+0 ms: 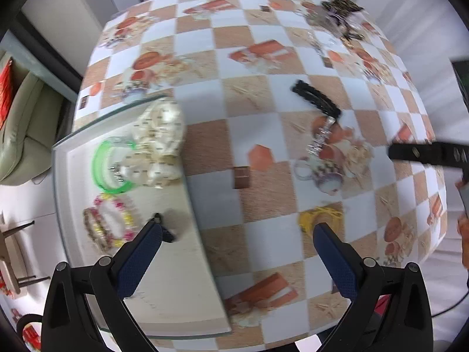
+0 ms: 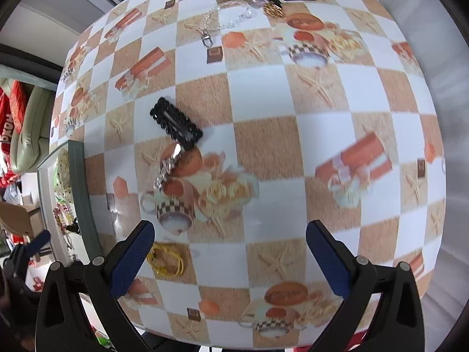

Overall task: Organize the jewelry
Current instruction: 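Move both grippers back toward the yellow hair tie and black beaded hair clip, then grasp the black beaded hair clip with right gripper while left grasps the yellow hair tie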

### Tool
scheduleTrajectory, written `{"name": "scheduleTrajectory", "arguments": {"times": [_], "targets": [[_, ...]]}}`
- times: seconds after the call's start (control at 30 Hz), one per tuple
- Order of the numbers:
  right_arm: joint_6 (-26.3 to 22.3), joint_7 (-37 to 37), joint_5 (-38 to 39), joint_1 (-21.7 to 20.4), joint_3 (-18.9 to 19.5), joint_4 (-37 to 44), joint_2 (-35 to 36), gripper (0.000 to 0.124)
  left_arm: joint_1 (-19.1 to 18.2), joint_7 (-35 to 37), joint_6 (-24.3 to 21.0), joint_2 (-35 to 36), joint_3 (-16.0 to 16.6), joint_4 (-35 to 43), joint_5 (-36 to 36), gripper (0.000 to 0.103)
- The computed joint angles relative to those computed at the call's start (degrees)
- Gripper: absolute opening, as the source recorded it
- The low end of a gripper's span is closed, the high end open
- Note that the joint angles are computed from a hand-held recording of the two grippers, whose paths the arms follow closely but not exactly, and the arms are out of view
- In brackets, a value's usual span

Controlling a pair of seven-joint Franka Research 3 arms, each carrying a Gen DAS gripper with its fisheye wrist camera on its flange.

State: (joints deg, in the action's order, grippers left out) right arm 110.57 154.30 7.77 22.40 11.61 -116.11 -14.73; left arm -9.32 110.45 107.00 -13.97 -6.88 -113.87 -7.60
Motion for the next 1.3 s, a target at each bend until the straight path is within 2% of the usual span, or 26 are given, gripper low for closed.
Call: {"name": "scheduleTrajectory", "arguments": {"times": [0.33, 0.5, 0.53, 0.6, 0.7, 0.8, 0.97, 1.17, 1.27, 1.3], "targets": [[4.0, -12.3, 0.4, -0.4, -2.4, 4.1, 7.1, 0.102, -2.6, -4.7, 0.8, -1.2, -2.0, -5.2, -1.2, 0.103], [4.3, -17.3, -0.2, -0.4, -3.2, 8.1, 11.8, 0.095, -3.3, -7.9, 1.2, -1.0, -2.3, -7.4, -0.7, 0.099], [4.1, -18.1, -0.6, -0.3, -3.3, 9.0, 12.7, 0.094, -3.4, -8.5, 1.2, -1.0, -2.3, -7.7, -0.7, 0.097], [3.4, -19.8, -1.8, -0.1, -3.5, 10.9, 14.6, 0.087, -3.6, -9.1, 1.2, -1.0, -2.3, -8.3, -0.6, 0.084], [2.0, -22.2, -2.8, 0.4, -3.8, 13.6, 17.4, 0.08, -3.9, -9.8, 1.0, -1.1, -2.4, -9.2, -0.8, 0.084], [0.3, -23.6, -4.3, 1.2, -4.1, 15.9, 19.7, 0.076, -4.4, -10.0, 0.8, -1.1, -2.6, -9.7, -0.9, 0.072], [-1.0, -24.8, -5.1, 2.1, -4.6, 17.8, 22.0, 0.07, -5.1, -10.5, 2.2, -1.4, -3.1, -10.8, -0.1, 0.072], [-3.2, -25.7, -8.5, 3.7, -4.8, 20.6, 24.2, 0.07, -6.5, -11.4, 3.6, -1.9, -3.9, -11.4, 0.8, 0.072], [-4.2, -25.1, -10.2, 4.6, -4.9, 21.7, 24.9, 0.063, -7.2, -11.6, 4.2, -2.5, -4.0, -12.0, 0.5, 0.07], [-4.5, -24.5, -10.8, 5.0, -4.8, 22.3, 25.4, 0.058, -7.3, -11.7, 4.3, -2.4, -4.0, -11.9, 0.6, 0.066]]}}
